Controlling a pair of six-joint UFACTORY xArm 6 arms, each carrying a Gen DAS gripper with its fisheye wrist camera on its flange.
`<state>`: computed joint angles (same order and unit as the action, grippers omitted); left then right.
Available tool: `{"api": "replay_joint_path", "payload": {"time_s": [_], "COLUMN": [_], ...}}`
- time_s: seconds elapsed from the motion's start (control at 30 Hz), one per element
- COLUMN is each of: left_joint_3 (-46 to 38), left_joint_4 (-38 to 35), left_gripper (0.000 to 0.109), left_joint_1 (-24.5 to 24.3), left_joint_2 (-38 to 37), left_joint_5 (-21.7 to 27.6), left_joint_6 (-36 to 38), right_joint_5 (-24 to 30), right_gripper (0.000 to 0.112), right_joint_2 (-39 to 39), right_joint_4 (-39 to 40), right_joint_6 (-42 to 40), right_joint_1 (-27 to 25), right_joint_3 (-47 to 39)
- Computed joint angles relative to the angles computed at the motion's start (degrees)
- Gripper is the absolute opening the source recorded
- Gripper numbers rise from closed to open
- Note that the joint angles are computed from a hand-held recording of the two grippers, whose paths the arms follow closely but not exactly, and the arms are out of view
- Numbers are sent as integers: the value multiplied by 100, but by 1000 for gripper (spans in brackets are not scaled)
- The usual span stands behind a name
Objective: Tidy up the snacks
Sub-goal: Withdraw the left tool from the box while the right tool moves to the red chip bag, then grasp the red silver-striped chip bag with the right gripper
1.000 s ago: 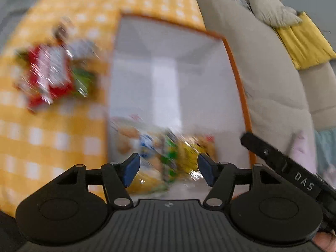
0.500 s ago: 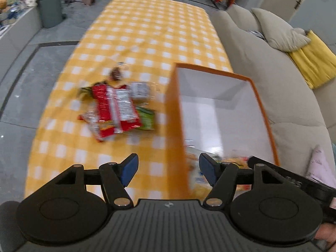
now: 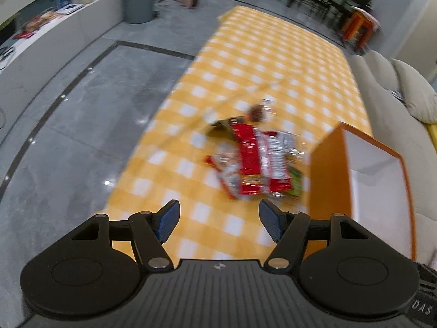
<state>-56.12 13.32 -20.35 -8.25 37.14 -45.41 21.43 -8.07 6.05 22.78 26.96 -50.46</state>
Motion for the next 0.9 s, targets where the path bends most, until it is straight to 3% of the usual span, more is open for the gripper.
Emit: {"api": "replay_joint_path", "payload": {"time_s": [0.07,0.17,0.37,0.5,0.63,0.83,0.9], "left_joint_3": [97,287,500,604,615,649,624], "left_joint_4": [-42,-32,-147,-498,-1008,-2127,-2429], "left_gripper": [79,79,79,79,79,79,79], "left_joint_1": [146,383,805,1017,1125,1110,1094], "left_joint_2": [-91,-191,-163,-66,130,482,588], "left_joint_5": [63,-6,-125,-292,-448,-1016,-1144], "left_joint_6": [96,24,6,208,571,1491,1644], "right_joint_5": [44,158,-254,-211,-377,160,397], "right_gripper": [100,100,100,100,100,100,100], "right_joint_2": [224,704,1571,1941,2260,3157,3533], "right_joint_4": [-373,-395,1248,590,594,327,-131], "right_joint_6": [206,174,-215,423,559,800,976], "right_joint_1": [159,386,659,688,602,437,417], "right_joint_3": [-239,-724,-1379,-1746,-1974,-3081,-3574]}}
